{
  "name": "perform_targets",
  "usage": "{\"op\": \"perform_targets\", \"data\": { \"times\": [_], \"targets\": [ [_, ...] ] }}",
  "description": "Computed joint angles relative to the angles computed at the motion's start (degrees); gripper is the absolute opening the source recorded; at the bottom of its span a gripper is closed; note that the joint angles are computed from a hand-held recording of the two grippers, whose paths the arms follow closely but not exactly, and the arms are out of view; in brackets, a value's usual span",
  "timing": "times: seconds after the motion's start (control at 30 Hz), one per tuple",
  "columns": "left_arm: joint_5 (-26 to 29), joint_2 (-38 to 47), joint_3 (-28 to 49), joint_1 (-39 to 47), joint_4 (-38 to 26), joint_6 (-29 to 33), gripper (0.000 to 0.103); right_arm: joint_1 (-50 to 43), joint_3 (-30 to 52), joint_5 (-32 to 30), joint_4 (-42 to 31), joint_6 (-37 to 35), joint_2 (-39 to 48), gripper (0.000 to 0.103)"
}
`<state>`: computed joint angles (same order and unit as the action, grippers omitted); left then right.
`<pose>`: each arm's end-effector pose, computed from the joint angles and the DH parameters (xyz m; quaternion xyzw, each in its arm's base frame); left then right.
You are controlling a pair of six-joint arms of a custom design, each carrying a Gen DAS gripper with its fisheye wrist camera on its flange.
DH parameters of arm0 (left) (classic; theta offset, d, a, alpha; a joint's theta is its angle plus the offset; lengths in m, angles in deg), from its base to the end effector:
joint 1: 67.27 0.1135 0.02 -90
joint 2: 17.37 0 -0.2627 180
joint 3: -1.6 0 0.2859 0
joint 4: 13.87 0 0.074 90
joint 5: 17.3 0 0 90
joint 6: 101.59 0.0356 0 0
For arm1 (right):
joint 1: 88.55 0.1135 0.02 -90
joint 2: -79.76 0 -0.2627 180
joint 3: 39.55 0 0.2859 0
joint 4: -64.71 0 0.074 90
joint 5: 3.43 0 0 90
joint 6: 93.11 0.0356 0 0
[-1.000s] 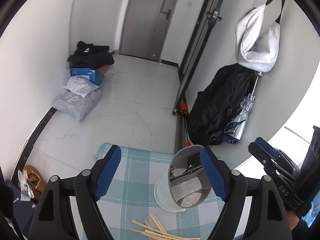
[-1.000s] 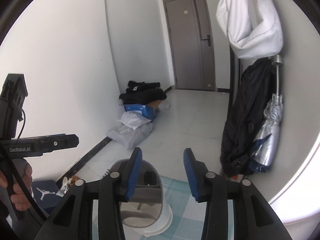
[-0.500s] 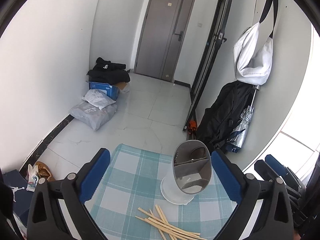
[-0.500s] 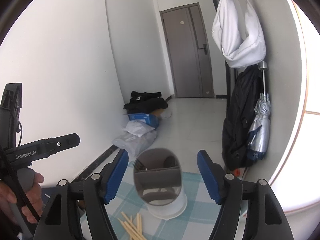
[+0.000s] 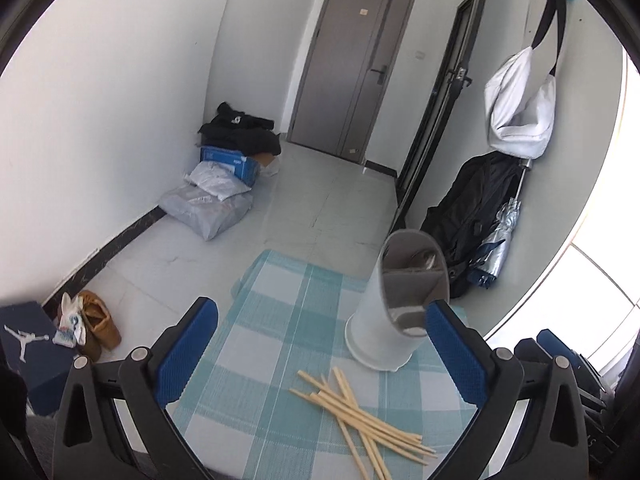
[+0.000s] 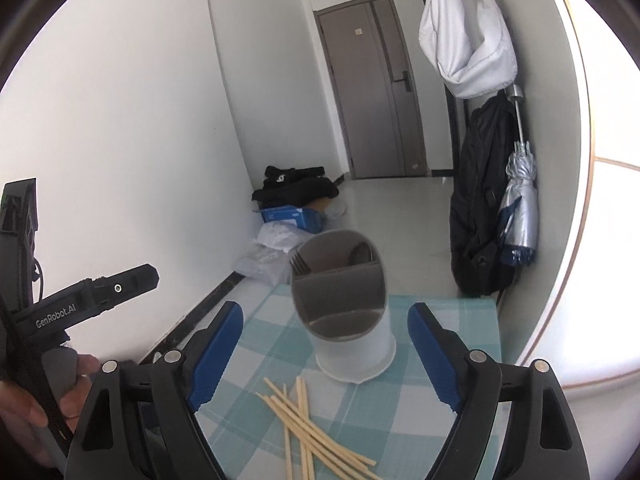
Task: Organize utensils
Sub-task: 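Withdraw both open tools from the holder back over the chopsticks, then lower the right tool onto the wooden chopsticks and close it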
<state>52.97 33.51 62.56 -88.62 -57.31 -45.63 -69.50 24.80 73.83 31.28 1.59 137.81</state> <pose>0.2144 -0.0709 0.3082 -0.1766 0.8530 -0.0837 0.4839 0.2450 0.0929 0.3182 -0.1633 0.8341 0.1993 0.4877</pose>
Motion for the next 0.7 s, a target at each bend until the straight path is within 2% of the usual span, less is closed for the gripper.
{"op": "perform_targets", "data": {
  "times": [0.2,0.33,0.5,0.6,0.7],
  "targets": [
    [2.73,-2.48,-6.55,0.86,0.40,-3.67,0.102,2.32,-4.46,2.25,-0.16,-0.66,0.00,0.085],
    [7.88,-1.42,-8.96,4.18,1.44,-3.47,0.102,3.14,-4.95,3.54,-1.32,-0.71,3.03,0.085],
    [13.25,-2.04,-11.98,8.85,1.80,-5.19,0.102,4.73,-2.74,4.92,-3.41,-2.63,9.24,0.085],
    [19.57,-1.50,-12.61,13.46,1.85,-6.28,0.102,6.54,-0.13,6.20,-4.47,-4.35,14.24,0.085],
    [21.71,-1.07,-12.67,16.37,1.48,-5.93,0.102,8.85,4.10,8.64,-6.35,-6.40,20.37,0.084]
  ]
}}
